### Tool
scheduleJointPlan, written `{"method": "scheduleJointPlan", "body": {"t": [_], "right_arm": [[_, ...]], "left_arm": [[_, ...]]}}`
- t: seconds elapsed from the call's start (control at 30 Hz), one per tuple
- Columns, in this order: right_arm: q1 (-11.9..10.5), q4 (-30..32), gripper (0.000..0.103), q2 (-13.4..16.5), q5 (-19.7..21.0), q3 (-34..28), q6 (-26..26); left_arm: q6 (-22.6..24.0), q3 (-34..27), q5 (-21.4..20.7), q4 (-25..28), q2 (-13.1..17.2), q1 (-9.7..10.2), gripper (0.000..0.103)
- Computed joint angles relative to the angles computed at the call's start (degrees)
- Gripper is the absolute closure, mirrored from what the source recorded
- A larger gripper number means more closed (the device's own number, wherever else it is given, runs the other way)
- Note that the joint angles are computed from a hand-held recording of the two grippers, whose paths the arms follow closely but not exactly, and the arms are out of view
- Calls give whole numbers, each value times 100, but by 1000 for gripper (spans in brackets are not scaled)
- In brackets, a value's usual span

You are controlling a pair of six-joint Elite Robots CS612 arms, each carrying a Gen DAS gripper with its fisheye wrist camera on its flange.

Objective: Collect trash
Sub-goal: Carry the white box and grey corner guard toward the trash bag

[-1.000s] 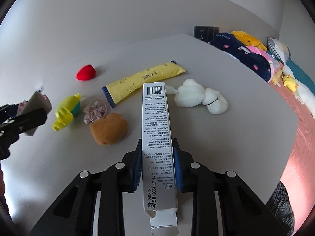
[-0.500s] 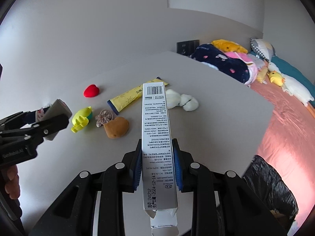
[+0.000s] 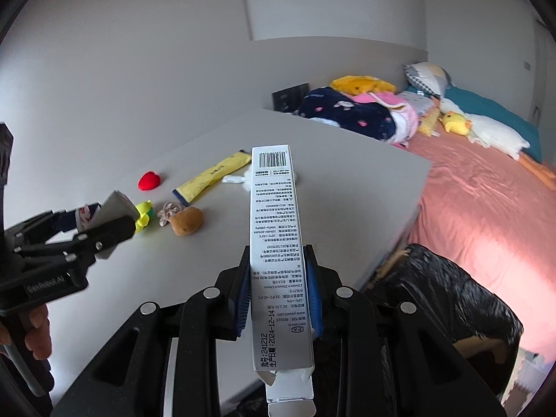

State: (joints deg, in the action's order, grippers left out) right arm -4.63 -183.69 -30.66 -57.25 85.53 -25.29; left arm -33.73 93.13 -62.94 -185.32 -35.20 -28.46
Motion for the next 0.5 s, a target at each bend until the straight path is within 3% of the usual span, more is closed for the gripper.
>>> {"method": "scheduleJointPlan", "body": {"t": [0.5], "right_arm": [[-430, -553, 74, -93, 131, 376, 329]], "left_arm": [[265, -203, -59, 23, 96, -309, 33]]}}
